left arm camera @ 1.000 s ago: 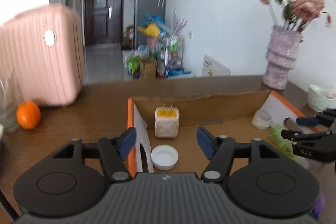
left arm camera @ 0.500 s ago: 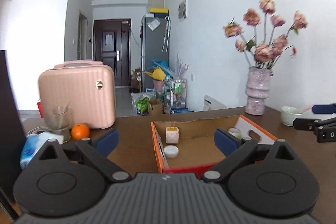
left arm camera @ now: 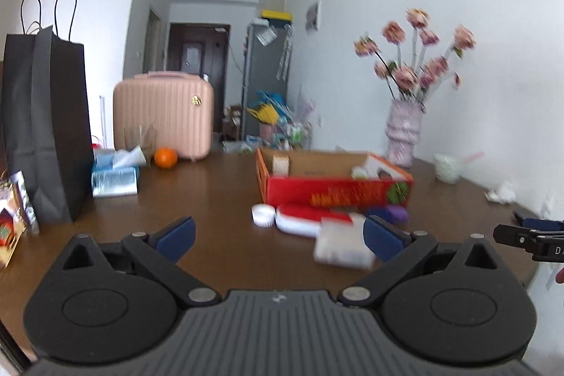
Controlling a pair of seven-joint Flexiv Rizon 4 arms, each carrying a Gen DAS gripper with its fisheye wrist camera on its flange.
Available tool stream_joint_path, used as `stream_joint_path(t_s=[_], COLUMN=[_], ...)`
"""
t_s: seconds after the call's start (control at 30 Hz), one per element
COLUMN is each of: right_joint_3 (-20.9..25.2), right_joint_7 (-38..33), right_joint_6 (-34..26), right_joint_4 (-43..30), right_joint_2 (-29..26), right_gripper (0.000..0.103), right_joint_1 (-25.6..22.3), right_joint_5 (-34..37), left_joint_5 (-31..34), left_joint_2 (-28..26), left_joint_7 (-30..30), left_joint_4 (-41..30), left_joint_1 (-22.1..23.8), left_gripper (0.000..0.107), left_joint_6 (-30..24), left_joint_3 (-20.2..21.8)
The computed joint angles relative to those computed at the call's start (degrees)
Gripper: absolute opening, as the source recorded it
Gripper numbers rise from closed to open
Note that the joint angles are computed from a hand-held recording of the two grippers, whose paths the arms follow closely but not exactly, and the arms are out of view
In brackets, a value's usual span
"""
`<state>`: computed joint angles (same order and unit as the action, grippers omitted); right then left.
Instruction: Organize rigid objects
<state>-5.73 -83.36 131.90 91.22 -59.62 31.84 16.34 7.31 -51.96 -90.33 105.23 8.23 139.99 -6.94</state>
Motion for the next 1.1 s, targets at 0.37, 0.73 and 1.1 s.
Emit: stream_joint_path(t_s=[0.37, 0.73, 1.1], right_joint_3=[-0.91, -2.11, -4.52], right_joint_7=[-6.31, -3.38, 7.05], right_joint_6=[5.07, -4.39, -20.48], right_joint_4=[2.67, -5.23, -23.02], right_joint_2=[0.34, -3.03, -11.4], right_gripper=[0.096, 0.09, 0.062], right_joint_1=[4.7, 4.05, 1.25], right_joint_5=[7.34, 7.22, -4.07], left_joint_5=[-4.27, -2.94, -2.38], left_joint_2=[-0.26, -4.21, -14.5], left_joint_7=[3.44, 4.27, 8.01], left_joint_4=[6.13, -5.91, -28.73], left_joint_1=[-2.87, -0.37, 3.72], left_gripper=[0.103, 0.103, 0.082], left_joint_6=[6.36, -9.54, -28.81], left_joint_3=[2.7, -0.72, -11.55])
